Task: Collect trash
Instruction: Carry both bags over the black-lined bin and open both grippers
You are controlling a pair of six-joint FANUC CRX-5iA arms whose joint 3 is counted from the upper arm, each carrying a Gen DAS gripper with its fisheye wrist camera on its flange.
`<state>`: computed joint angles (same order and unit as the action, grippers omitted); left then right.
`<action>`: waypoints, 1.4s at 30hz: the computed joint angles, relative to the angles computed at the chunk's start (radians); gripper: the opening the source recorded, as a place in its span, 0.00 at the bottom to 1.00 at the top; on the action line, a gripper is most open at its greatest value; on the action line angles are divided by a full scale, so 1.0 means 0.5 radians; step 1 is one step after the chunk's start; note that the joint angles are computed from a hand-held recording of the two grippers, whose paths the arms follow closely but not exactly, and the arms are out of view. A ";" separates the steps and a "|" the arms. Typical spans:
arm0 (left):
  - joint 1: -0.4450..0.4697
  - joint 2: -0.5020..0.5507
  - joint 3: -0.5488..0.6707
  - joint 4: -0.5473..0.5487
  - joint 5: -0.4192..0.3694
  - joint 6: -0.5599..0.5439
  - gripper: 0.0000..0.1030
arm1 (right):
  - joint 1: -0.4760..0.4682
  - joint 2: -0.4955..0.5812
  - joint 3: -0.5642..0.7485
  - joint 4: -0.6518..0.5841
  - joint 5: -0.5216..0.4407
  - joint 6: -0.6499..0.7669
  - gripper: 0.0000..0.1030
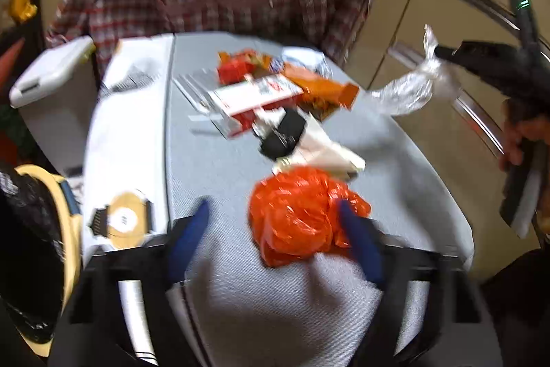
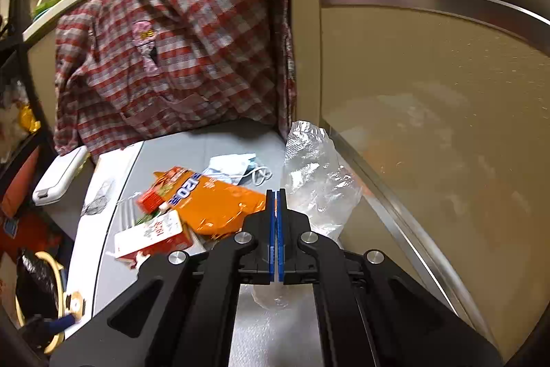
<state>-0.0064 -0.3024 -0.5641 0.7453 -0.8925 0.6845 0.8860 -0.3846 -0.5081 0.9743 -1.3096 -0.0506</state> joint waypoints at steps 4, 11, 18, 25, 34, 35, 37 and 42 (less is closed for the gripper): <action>-0.006 -0.008 -0.039 0.091 -0.044 -0.120 0.22 | 0.092 -0.018 -0.014 0.023 -0.034 0.006 0.01; 0.099 -0.132 -0.028 0.105 -0.042 -0.137 0.18 | 0.251 -0.054 -0.029 0.091 -0.051 -0.049 0.01; 0.404 -0.216 0.131 0.050 -0.051 -0.001 0.18 | 0.486 0.004 0.007 0.210 -0.089 -0.092 0.01; 0.807 -0.354 0.233 0.038 -0.027 -0.027 0.18 | 0.611 0.216 0.176 0.292 0.104 -0.029 0.01; 1.297 -0.375 0.275 0.076 -0.028 -0.146 0.19 | 0.607 0.627 0.554 0.298 0.559 0.148 0.01; 1.323 -0.371 0.273 0.071 -0.028 -0.150 0.19 | 0.604 0.679 0.606 0.289 0.606 0.179 0.01; 1.387 -0.349 0.271 0.068 -0.047 -0.154 0.19 | 0.602 0.769 0.692 0.274 0.686 0.228 0.01; 1.464 -0.270 0.287 0.011 -0.045 -0.137 0.19 | 0.594 0.965 0.872 0.203 0.813 0.365 0.01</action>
